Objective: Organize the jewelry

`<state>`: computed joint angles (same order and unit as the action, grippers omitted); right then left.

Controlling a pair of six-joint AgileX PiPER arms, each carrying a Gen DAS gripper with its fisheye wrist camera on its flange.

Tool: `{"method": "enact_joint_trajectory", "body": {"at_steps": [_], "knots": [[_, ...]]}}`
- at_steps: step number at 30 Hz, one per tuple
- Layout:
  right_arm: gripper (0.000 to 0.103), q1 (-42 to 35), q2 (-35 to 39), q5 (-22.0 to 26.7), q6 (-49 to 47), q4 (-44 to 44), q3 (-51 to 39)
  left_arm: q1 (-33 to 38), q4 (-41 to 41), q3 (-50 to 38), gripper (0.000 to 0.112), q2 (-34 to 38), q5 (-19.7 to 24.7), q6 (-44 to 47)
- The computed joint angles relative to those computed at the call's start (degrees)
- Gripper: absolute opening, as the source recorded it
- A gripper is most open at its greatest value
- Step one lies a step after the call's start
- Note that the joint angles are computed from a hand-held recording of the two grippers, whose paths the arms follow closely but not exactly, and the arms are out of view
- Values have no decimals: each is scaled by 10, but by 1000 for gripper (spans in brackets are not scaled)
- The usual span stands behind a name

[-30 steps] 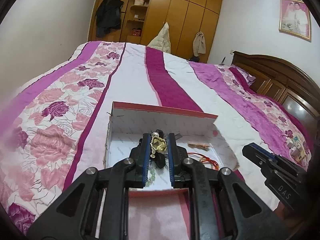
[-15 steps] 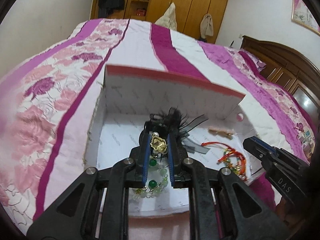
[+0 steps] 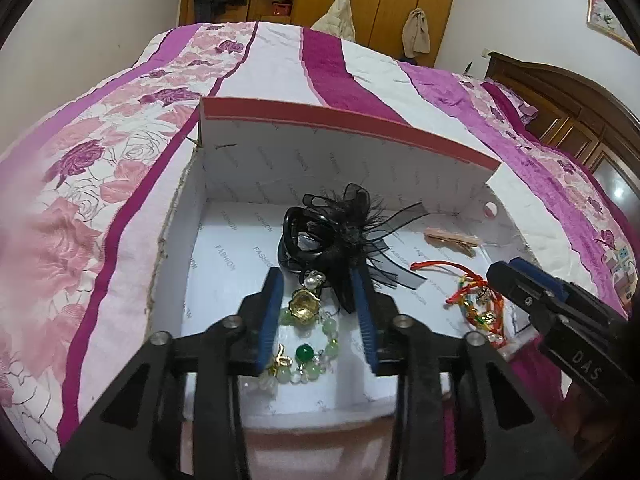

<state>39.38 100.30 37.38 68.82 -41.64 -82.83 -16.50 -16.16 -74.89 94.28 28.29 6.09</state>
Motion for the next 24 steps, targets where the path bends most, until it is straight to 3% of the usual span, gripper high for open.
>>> {"method": "enact_joint_trajectory", "body": {"at_steps": [11,24], "knots": [[53,59,-67,42,87,-70,33,1,17,42,51,-83,2,-13],[78,191,-131,171,194,-155,66,4,42,118,59,-202,11,-41]]}}
